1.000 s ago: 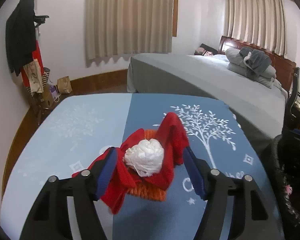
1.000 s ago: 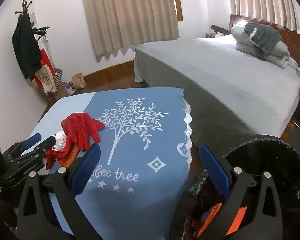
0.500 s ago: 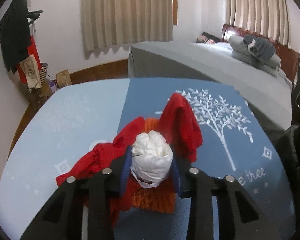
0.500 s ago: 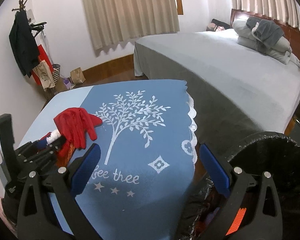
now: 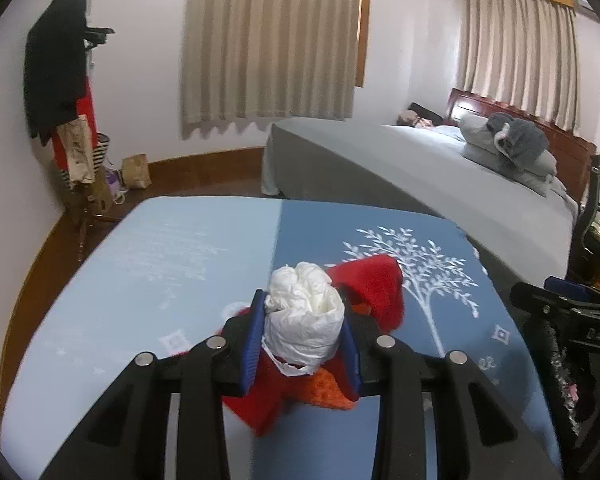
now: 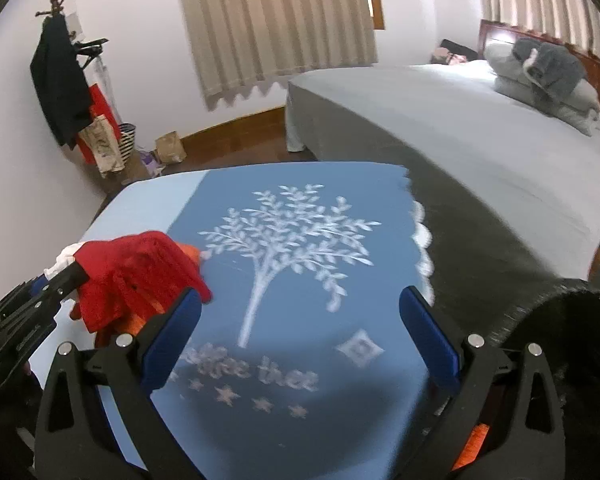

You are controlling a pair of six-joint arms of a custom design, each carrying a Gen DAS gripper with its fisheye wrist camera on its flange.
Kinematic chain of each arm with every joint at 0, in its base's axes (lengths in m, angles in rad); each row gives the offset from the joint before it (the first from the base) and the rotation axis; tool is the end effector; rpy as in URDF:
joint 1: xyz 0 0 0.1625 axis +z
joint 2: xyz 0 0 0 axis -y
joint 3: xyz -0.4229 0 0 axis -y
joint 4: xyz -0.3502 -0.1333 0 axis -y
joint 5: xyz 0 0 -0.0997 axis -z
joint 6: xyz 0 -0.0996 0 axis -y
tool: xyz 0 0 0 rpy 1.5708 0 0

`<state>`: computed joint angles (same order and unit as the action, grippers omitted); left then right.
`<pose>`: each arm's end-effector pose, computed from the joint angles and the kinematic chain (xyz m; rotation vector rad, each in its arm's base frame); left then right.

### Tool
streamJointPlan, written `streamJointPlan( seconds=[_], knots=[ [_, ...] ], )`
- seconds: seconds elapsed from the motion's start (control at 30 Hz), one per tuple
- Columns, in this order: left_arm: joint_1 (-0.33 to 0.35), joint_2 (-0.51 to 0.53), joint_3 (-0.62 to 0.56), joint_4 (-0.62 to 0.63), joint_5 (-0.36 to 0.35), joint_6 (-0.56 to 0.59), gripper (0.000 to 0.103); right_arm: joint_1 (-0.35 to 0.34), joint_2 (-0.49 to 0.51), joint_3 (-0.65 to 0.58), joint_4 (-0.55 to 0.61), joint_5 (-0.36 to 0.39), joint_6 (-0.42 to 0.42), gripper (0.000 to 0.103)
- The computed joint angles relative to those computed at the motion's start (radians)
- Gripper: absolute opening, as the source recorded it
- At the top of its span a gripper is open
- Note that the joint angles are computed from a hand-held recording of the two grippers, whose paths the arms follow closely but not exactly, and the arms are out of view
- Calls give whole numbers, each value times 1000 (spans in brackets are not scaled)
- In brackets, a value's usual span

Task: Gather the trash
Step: 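Grasp the white tissue ball from the red glove with the left tool, then lower the white tissue ball onto the table and open the left tool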

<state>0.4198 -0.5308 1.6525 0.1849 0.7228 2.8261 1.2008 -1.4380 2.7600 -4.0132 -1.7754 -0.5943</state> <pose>-0.3149 -0.3683 -0.0285 0.8756 2.3415 -1.0002 0.0065 -0.2958 0.2896 0.1061 -2.2151 1.1245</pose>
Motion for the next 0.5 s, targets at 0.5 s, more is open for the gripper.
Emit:
streamJointPlan(
  seconds=[0.5],
  knots=[
    [34, -69, 97, -3, 12, -27, 40, 204, 208, -114, 22, -112, 33, 96]
  ],
)
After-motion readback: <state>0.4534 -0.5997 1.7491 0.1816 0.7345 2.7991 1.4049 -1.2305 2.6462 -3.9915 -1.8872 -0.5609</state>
